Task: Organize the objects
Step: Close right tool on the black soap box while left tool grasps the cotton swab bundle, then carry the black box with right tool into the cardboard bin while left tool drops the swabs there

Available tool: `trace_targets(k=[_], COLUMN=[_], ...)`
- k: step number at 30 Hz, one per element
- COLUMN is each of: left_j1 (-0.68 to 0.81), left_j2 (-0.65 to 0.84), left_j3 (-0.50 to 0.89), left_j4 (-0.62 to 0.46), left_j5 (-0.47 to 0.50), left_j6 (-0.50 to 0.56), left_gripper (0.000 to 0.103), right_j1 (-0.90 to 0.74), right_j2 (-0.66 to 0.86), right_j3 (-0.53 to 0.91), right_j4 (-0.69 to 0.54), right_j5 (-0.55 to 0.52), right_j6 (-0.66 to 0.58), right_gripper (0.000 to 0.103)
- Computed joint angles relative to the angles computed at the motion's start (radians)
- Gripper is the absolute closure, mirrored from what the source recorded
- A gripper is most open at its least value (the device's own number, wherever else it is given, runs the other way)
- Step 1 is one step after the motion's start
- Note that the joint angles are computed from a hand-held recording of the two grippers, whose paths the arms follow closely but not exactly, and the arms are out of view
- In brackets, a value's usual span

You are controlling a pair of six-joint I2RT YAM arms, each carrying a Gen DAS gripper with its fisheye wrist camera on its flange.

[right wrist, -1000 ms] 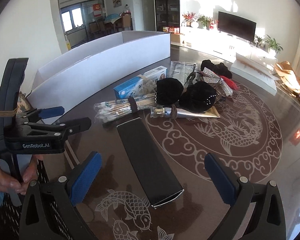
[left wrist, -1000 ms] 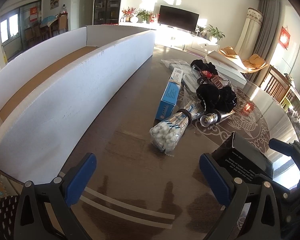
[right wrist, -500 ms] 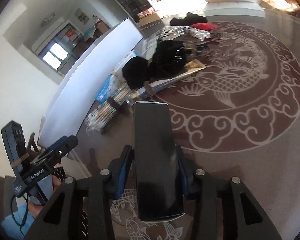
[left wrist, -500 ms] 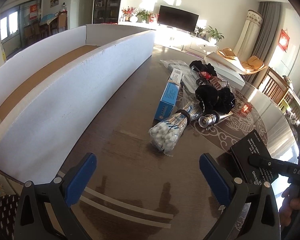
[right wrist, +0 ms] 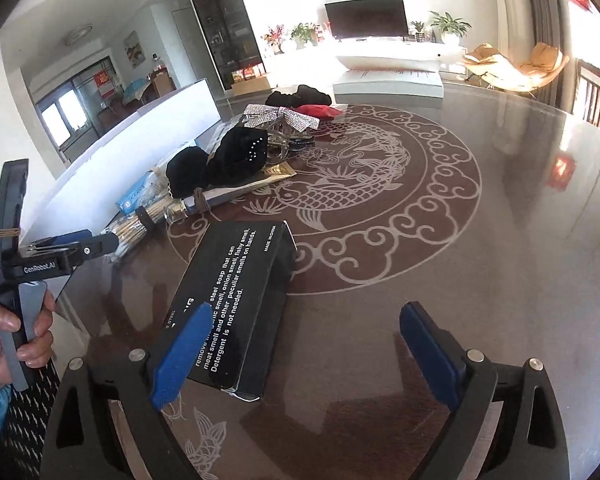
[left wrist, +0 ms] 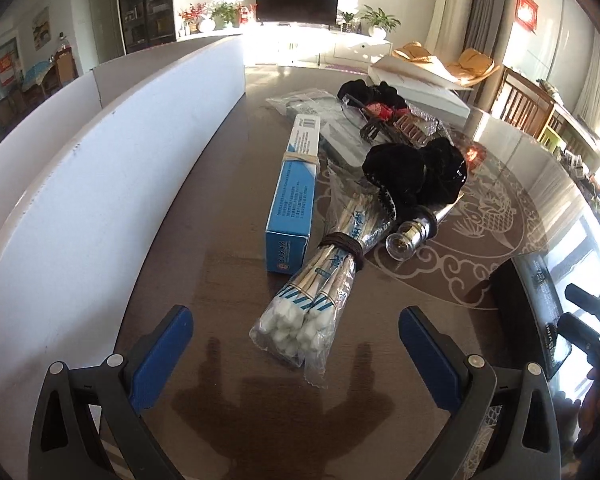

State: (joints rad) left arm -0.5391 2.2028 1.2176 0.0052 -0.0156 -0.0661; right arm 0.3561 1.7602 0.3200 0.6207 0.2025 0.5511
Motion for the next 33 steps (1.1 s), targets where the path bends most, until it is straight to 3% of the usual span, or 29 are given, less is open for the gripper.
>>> trace_targets(k=[1, 2, 3, 4, 5, 6, 11, 13, 14, 15, 17, 19, 20, 22, 23, 24, 26, 27, 29, 33], left_j1=[-0.005, -0.008, -0.021, -0.022, -0.027, -0.028, -0.034, -0.035, -0.037, -0.038, -0.032, -0.031, -0.04, -0.073, -0.086, -0.086, -0.087, -0.079, -0.047, 0.064], left_j2=[0.031, 0.047, 0.034, 0.016, -0.005, -0.031, -0.148, -0.171, -0.176, -0.179, -0.162, -0.12, -0.1, -0.062, -0.041, -0.053, -0.064, -0.077, -0.111, -0.227], left_j3=[0.044, 0.058, 0.025, -0.005, -0.03, -0.062, -0.196, -0.212, -0.216, -0.219, -0.189, -0.112, -0.079, -0.042, -0.023, -0.049, -0.064, -0.085, -0.142, -0.28], left_j4=[-0.044, -0.057, -0.013, 0.01, 0.008, 0.002, -0.049, -0.03, -0.01, 0.014, 0.013, -0.063, -0.091, -0.111, -0.129, -0.088, -0.089, -0.082, -0.058, 0.008], left_j5=[0.0, 0.011, -0.022, 0.003, 0.01, 0.035, 0.124, 0.109, 0.08, 0.05, 0.04, 0.061, 0.053, -0.009, -0.03, -0.012, -0.018, -0.005, 0.046, 0.204], left_j6=[0.015, 0.027, 0.041, 0.05, 0.058, 0.074, 0.125, 0.114, 0.103, 0.089, 0.07, 0.054, 0.055, 0.075, 0.087, 0.081, 0.07, 0.064, 0.042, -0.019], left_gripper=[0.003, 0.023, 0.033, 0.043, 0.06, 0.068, 0.065, 0.048, 0.027, 0.014, 0.013, 0.013, 0.013, 0.032, 0.056, 0.072, 0.073, 0.073, 0.074, 0.074], right_j1=[-0.013, -0.02, -0.025, -0.031, -0.04, -0.049, -0.06, -0.059, -0.06, -0.061, -0.075, -0.079, -0.068, -0.04, -0.026, -0.012, 0.02, 0.03, 0.054, 0.046], right_j2=[0.009, 0.01, 0.009, 0.01, 0.011, 0.016, 0.029, 0.034, 0.039, 0.039, 0.012, -0.039, -0.066, -0.063, -0.029, 0.016, 0.117, 0.161, 0.175, 0.101], right_j3=[-0.005, -0.007, -0.005, -0.006, -0.01, -0.016, -0.019, -0.011, -0.012, -0.011, 0.008, 0.034, 0.067, 0.179, 0.256, 0.331, 0.474, 0.533, 0.574, 0.516], right_j4=[0.019, 0.025, 0.023, 0.028, 0.036, 0.048, 0.071, 0.067, 0.074, 0.071, 0.001, -0.089, -0.17, -0.349, -0.448, -0.53, -0.674, -0.734, -0.788, -0.786], right_j5=[-0.019, -0.027, -0.027, -0.032, -0.039, -0.048, -0.062, -0.065, -0.07, -0.073, -0.112, -0.158, -0.158, -0.174, -0.181, -0.175, -0.131, -0.114, -0.07, -0.097], right_j6=[0.014, 0.021, 0.027, 0.031, 0.036, 0.041, 0.057, 0.048, 0.045, 0.046, 0.057, 0.085, 0.089, 0.067, 0.049, 0.032, 0.006, -0.007, -0.035, -0.015], right_gripper=[0.006, 0.006, 0.006, 0.006, 0.006, 0.006, 0.006, 0.006, 0.006, 0.006, 0.006, 0.006, 0.006, 0.006, 0.006, 0.006, 0.006, 0.014, 0.044, 0.045])
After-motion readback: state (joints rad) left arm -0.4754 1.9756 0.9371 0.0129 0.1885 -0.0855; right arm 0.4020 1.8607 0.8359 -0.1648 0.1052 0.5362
